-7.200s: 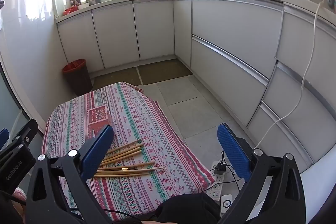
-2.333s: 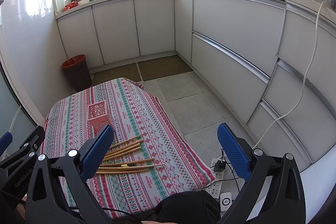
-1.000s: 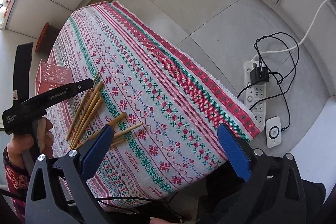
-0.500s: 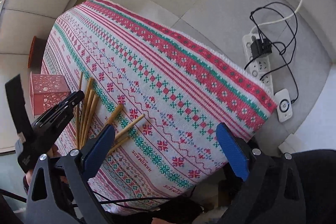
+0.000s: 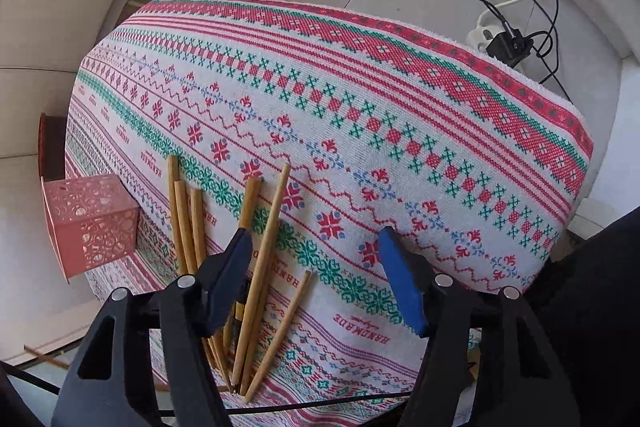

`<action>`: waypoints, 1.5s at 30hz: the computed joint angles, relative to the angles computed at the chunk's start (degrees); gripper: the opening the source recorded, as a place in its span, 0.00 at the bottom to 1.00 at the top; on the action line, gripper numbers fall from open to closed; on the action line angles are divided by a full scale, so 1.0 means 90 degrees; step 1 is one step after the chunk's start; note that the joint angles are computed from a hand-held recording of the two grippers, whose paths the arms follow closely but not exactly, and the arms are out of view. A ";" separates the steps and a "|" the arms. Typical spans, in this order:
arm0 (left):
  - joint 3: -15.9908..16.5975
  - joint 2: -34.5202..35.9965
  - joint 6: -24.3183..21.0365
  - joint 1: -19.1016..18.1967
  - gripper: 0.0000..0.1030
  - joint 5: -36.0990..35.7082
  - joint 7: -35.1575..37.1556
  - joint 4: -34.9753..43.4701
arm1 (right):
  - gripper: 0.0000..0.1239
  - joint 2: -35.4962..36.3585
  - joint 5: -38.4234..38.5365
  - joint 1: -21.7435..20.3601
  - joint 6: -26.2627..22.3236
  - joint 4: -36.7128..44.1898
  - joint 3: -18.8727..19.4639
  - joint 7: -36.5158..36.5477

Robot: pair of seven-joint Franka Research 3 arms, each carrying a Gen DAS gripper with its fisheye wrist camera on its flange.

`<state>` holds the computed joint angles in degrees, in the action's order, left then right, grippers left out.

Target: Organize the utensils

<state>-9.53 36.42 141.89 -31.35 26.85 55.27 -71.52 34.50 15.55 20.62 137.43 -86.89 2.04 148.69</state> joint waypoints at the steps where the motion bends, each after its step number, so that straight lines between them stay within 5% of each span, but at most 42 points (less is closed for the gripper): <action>1: 0.0033 -0.0081 0.0168 0.0033 0.07 0.0028 -0.0082 -0.0173 | 0.51 0.0101 -0.0098 0.0048 -0.0152 0.0195 -0.0060 0.0096; 6: 0.0097 -0.0643 0.0670 0.0143 0.06 0.0270 -0.0484 -0.0992 | 0.38 0.0925 -0.0878 0.0353 -0.1217 0.1700 -0.0384 0.0599; 11: 0.0069 -0.0888 0.0966 0.0286 0.05 0.0365 -0.0739 -0.1312 | 0.09 0.1413 -0.1522 0.0583 -0.2026 0.2664 -0.0590 0.1014; 28: 0.0067 -0.1226 0.0738 0.0179 0.05 0.0941 -0.1374 -0.1450 | 0.04 -0.0197 -0.2042 0.0748 0.0428 0.0540 -0.0493 0.0451; 37: -0.0268 -0.1290 0.1126 0.0415 0.05 0.0183 -0.1091 -0.1367 | 0.04 -0.1470 -0.2329 0.0768 0.1642 -0.0703 -0.0347 -0.0564; 45: -0.0041 -0.0942 0.0855 0.0129 0.05 0.0290 -0.1347 -0.0445 | 0.04 -0.1951 -0.2396 0.0595 0.2031 -0.0699 -0.0284 -0.1137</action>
<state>-9.90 27.94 149.59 -30.19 29.46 43.14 -75.53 16.95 -6.02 25.97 155.71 -93.18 -0.52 138.46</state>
